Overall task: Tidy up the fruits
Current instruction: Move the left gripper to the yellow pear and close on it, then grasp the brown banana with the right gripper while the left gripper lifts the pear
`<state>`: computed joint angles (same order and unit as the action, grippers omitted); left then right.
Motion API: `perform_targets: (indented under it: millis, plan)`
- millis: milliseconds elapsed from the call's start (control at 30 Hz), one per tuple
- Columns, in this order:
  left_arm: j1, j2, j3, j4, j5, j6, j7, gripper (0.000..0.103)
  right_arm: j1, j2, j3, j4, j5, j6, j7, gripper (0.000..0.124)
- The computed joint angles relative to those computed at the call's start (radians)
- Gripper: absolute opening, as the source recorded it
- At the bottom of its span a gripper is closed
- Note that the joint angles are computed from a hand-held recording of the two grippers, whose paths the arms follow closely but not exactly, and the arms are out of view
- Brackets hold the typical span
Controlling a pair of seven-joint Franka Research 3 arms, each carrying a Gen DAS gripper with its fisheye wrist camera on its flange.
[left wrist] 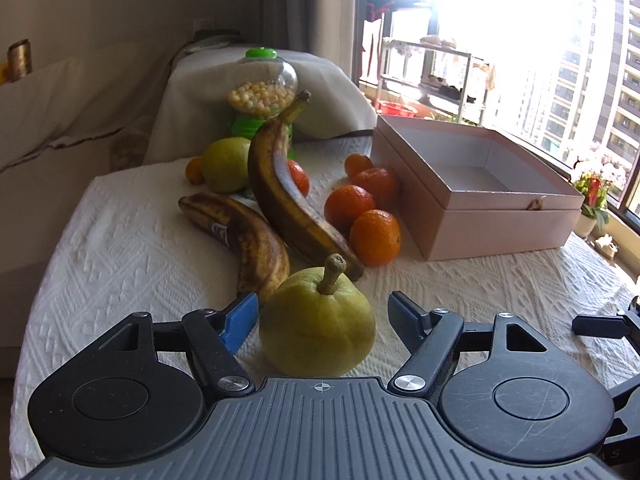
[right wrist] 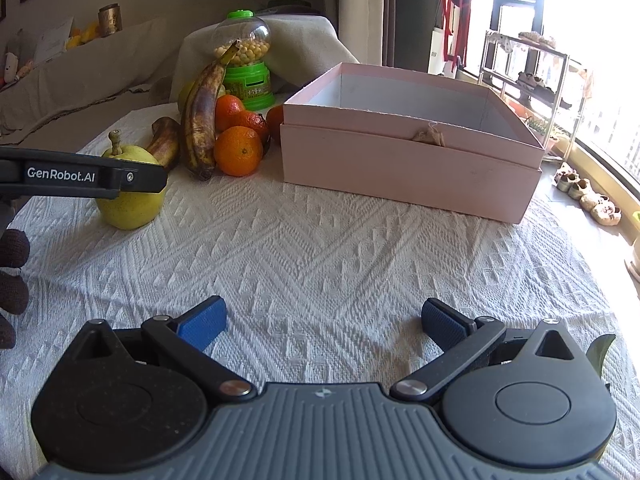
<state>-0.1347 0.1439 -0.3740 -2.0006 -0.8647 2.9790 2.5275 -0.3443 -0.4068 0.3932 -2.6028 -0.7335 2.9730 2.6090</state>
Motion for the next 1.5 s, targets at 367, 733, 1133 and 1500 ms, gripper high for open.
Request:
perform_targets:
  millis: [367, 733, 1133, 1500]
  plan:
    - [0.046, -0.069, -0.002, -0.032, -0.321, -0.109, 0.262, 0.068, 0.002, 0.003, -0.006, 0.000, -0.018, 0.006, 0.015, 0.103]
    - [-0.040, -0.121, 0.147, -0.077, -0.349, -0.091, 0.221, 0.068, 0.021, 0.060, -0.015, 0.095, -0.065, 0.090, -0.142, 0.084]
    - [0.003, -0.090, 0.152, -0.061, -0.369, -0.144, 0.243, 0.068, 0.381, 0.438, -0.276, 0.531, 0.458, 0.000, -0.726, 0.052]
    - [0.004, -0.101, 0.170, -0.068, -0.457, -0.191, 0.331, 0.068, 0.363, 0.695, -0.274, 0.829, 0.874, -0.121, -0.859, 0.056]
